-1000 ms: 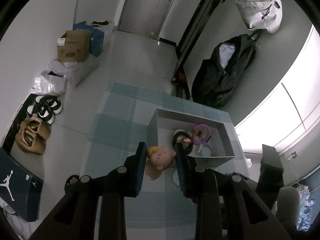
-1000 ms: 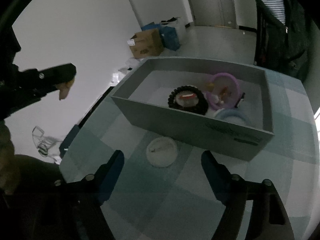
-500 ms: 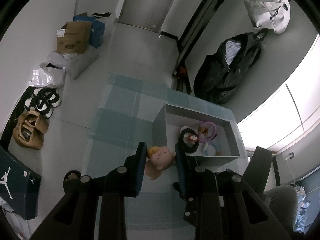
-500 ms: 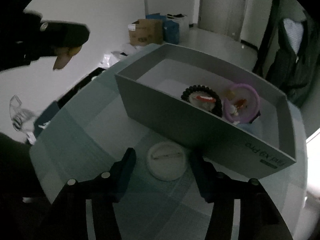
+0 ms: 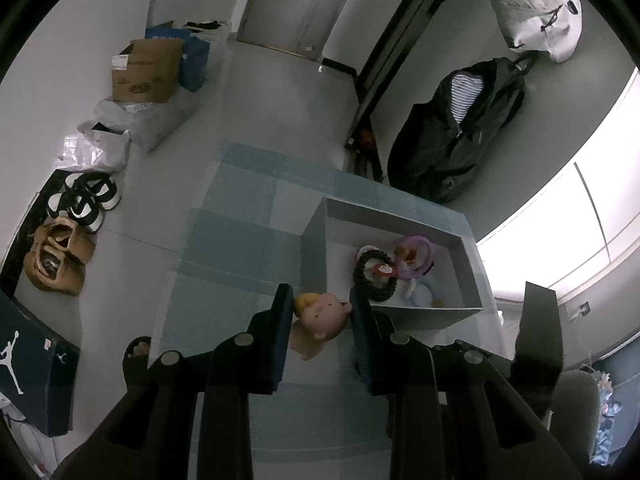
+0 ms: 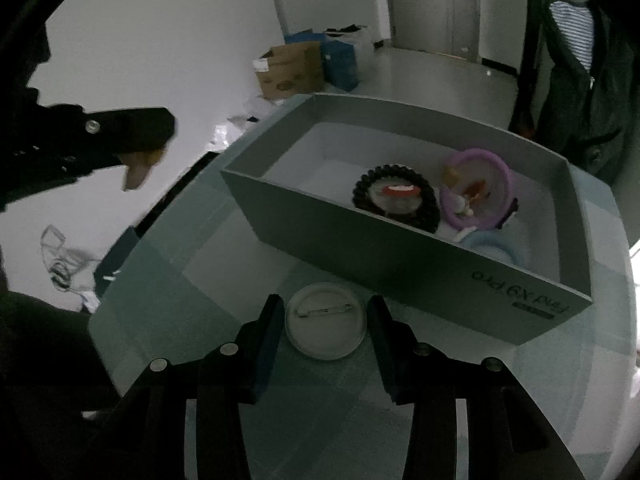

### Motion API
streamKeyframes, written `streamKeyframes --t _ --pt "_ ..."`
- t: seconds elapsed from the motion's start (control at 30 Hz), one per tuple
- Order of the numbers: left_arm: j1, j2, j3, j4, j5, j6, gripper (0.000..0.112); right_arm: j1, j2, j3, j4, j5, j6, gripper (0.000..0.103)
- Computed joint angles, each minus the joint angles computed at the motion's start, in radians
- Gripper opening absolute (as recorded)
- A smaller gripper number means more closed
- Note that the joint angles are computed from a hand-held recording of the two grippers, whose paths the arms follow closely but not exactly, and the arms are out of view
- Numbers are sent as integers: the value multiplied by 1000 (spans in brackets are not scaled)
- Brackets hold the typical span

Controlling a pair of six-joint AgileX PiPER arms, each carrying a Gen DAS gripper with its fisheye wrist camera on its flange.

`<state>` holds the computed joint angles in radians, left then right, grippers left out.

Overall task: Organize jewelry
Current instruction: 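Lift the pink doll with the left tool while the right tool grasps the white round disc, then carry the doll and white disc over the grey box and lower them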

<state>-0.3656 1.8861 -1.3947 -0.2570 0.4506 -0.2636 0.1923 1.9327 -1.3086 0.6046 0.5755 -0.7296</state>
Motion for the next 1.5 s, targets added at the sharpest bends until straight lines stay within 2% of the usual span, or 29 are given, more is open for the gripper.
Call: streamKeyframes --t 0.27,0.4,0.57,0.97,1.1,1.2,1.33,1.5 --pt "-17 1 -2 -7 -35 31 23 -59 -51 47 212 54 -212 42" --pt "-13 3 -3 -62 -51 71 23 -101 -70 47 304 86 -284 42" --pt "-27 13 -21 -35 -61 38 23 -144 -94 40 383 117 -322 42" --pt "-67 57 -94 77 -43 -50 23 -218 -103 -14 452 172 -330 42" --pt "-86 80 -117 190 -40 -137 23 -238 -80 -58 448 197 -306 42" --pt "-88 106 -156 175 -20 -124 23 -248 -64 -84 438 210 -295 42" --pt "-109 124 -188 259 -8 -172 23 -258 -43 -108 438 222 -289 42" --pt "-109 145 -208 241 -10 -141 23 -264 -11 -148 423 233 -262 42"
